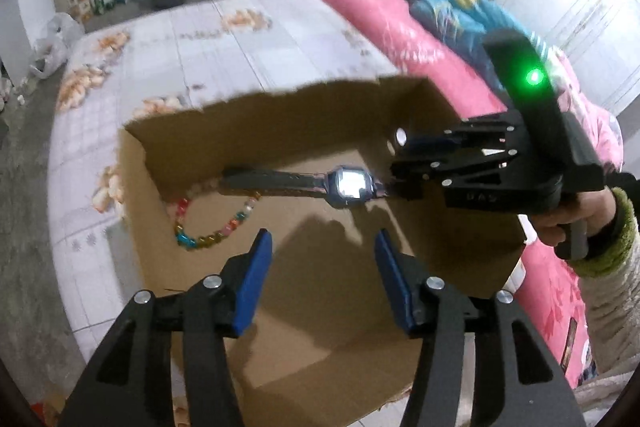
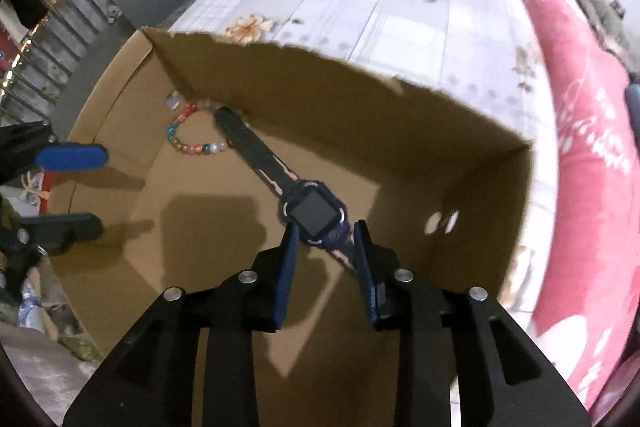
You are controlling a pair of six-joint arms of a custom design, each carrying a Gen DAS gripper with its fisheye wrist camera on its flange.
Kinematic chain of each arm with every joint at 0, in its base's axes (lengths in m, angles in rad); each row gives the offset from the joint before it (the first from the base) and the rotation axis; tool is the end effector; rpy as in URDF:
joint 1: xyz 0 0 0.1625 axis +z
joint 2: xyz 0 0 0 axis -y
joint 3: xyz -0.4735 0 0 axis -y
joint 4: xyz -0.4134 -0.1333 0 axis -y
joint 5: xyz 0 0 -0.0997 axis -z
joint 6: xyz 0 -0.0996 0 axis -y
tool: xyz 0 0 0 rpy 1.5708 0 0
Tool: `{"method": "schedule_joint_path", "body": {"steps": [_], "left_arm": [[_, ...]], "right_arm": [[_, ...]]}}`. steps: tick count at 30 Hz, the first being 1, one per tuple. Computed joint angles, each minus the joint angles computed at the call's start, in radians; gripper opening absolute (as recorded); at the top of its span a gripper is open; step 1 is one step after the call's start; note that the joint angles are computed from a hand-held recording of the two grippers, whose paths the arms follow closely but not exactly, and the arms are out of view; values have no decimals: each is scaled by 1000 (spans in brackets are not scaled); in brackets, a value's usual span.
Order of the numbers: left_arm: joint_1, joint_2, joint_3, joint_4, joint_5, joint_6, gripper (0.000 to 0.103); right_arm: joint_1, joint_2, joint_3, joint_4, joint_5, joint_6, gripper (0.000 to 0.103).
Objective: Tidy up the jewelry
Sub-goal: 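Open both grippers to lay the watch inside the box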
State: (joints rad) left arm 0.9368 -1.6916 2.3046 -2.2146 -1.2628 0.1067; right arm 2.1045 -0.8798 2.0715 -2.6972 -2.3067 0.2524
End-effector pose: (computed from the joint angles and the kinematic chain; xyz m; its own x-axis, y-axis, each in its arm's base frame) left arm -0.0955 -0.4059 0.3029 -0.7058 0.6396 -0.3046 0.6711 0.7414 0.0016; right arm 0.3367 -0.4392 0.0632 -0.7231 -0.1871 0.6649 -0.3378 0.9355 -0.1041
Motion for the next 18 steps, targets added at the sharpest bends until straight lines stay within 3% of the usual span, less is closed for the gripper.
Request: {"method": "schedule_joint_path", "body": {"steps": [6, 10, 15, 18], "left_arm": [[-2, -123, 52, -134, -16, 50, 66], [9, -201, 93, -212, -19, 88, 75], [84, -233, 106, -259, -70, 101, 79], [123, -232, 106, -273, -85, 96, 79]], "right_arm": [[20, -43, 37, -88, -25, -30, 28], [5, -58, 36, -89, 32, -48, 28], [-35, -39, -6, 43, 162, -43, 28], [-44, 4, -48, 121, 148, -36, 30]]}}
